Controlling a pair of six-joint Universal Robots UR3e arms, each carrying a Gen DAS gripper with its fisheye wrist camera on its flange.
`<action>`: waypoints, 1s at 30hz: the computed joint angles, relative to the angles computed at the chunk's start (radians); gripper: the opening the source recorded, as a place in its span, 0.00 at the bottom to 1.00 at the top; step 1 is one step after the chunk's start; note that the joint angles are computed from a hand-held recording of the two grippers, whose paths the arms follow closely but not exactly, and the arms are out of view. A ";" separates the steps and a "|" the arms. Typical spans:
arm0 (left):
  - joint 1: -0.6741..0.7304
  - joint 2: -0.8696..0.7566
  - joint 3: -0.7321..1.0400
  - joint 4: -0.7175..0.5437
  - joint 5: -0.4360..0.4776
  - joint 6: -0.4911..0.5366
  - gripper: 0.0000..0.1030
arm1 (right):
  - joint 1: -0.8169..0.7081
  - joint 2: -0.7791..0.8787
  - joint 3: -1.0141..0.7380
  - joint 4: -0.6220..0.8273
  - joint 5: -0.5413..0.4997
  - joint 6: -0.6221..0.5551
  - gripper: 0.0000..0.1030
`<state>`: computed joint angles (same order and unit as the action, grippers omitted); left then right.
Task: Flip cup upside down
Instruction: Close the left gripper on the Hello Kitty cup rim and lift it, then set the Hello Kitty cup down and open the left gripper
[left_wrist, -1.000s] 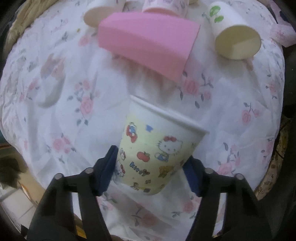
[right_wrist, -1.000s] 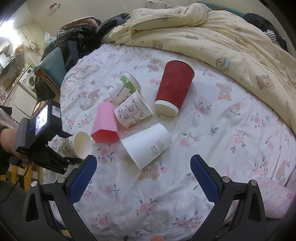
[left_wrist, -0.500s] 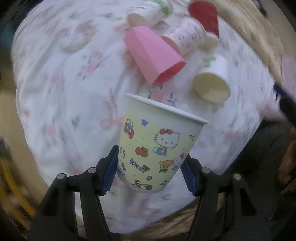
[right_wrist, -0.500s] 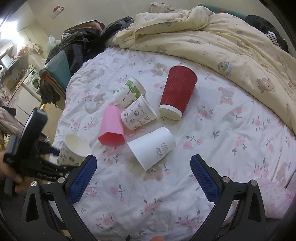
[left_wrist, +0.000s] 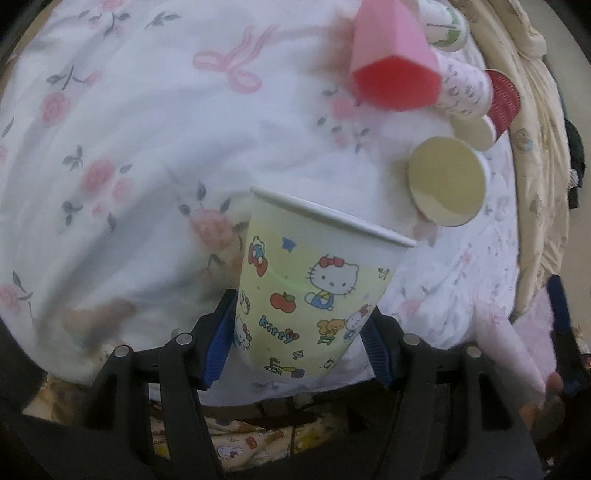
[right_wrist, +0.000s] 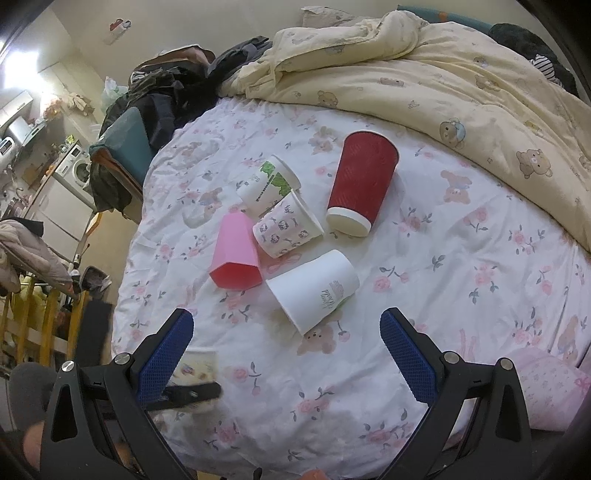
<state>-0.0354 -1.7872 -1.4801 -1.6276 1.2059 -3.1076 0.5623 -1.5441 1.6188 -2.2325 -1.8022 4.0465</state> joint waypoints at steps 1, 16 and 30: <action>-0.002 -0.001 -0.001 0.005 0.009 0.001 0.58 | 0.001 -0.002 0.002 -0.001 0.000 0.000 1.00; -0.115 0.019 0.026 0.061 0.115 0.005 0.96 | -0.004 0.007 -0.007 -0.008 0.028 -0.009 1.00; 0.055 0.263 -0.002 0.236 0.129 0.281 0.96 | 0.019 0.062 -0.061 0.028 0.003 -0.020 1.00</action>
